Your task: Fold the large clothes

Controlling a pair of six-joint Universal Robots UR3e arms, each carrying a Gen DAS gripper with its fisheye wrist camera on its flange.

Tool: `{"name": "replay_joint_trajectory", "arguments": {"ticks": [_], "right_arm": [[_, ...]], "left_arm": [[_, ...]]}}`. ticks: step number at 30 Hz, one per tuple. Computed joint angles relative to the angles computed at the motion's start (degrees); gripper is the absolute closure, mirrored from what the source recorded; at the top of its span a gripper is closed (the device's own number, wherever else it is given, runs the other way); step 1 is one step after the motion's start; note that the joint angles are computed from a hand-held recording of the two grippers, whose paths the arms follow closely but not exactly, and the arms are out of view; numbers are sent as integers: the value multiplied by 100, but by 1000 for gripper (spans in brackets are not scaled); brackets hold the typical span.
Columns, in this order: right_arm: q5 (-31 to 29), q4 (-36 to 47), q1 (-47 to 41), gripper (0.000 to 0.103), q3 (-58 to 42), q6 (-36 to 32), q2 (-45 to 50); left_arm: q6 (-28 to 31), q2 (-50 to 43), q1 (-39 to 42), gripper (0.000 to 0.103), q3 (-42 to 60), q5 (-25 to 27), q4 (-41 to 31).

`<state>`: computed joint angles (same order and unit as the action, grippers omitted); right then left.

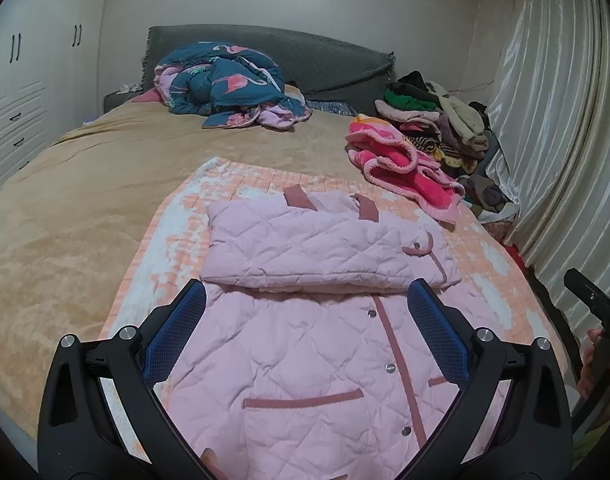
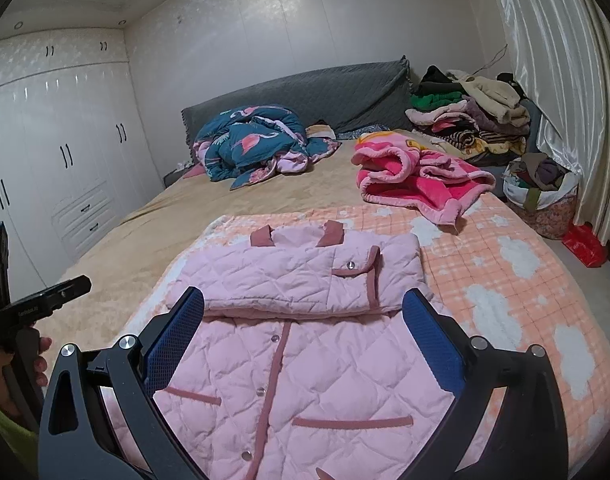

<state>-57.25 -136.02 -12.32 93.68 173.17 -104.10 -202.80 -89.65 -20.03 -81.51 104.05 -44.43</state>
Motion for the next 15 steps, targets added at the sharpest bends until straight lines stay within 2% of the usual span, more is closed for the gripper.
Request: {"name": "replay_joint_trajectory", "arguments": {"ticks": [15], "right_arm": [[298, 768, -800, 4, 825, -769, -987]], "left_arm": [[-117, 63, -337, 8, -387, 229, -89]]}}
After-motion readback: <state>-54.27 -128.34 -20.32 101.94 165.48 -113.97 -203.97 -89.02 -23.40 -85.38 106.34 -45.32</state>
